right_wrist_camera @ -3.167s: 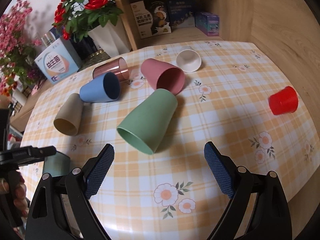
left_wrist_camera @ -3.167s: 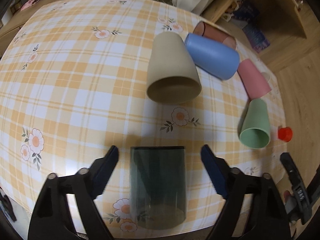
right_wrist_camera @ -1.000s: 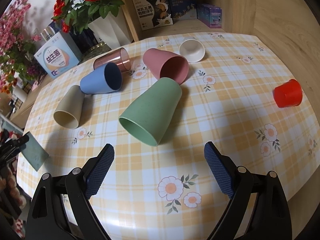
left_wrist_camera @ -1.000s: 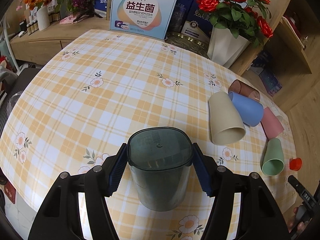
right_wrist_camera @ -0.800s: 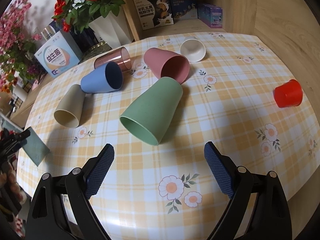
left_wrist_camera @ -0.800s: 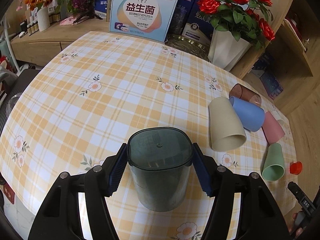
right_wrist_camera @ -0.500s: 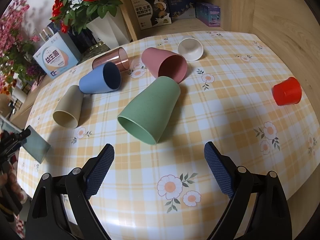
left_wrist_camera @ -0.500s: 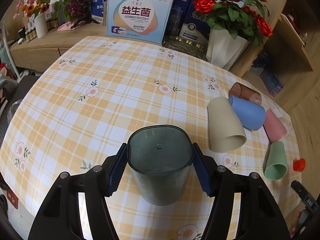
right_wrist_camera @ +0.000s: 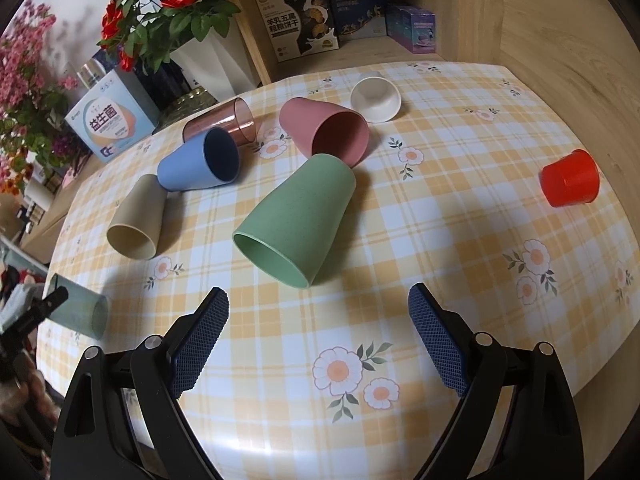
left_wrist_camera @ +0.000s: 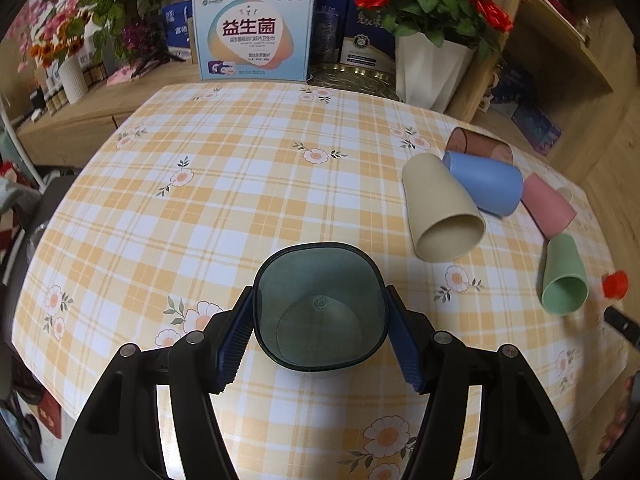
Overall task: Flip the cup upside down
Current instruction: 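Set the teal cup on the table and open the left tool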
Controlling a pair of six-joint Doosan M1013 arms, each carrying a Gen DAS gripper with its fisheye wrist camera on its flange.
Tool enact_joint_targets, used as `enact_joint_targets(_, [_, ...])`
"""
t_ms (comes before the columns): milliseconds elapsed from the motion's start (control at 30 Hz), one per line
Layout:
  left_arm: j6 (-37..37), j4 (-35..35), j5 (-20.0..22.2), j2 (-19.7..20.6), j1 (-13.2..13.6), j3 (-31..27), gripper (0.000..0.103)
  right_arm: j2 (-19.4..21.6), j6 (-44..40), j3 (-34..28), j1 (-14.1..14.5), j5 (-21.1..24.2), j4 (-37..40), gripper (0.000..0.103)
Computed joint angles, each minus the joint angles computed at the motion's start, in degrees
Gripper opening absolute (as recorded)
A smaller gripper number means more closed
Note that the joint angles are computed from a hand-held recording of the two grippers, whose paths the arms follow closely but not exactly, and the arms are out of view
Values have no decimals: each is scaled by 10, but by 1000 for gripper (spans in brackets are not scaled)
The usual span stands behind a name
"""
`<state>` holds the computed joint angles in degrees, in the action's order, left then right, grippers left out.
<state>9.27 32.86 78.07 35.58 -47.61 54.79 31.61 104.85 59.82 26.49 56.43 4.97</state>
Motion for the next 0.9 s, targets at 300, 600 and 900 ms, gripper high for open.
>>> enact_joint_targets(300, [9, -3, 9, 8, -3, -9, 62, -7, 9, 6, -2, -4, -4, 88])
enact_joint_targets(600, [33, 46, 33, 5, -19, -42, 83, -26, 28, 9, -3, -21, -24, 88])
enact_joint_targets(900, [69, 181, 86, 14, -62, -129, 97, -72, 41, 21, 8, -98, -67, 88])
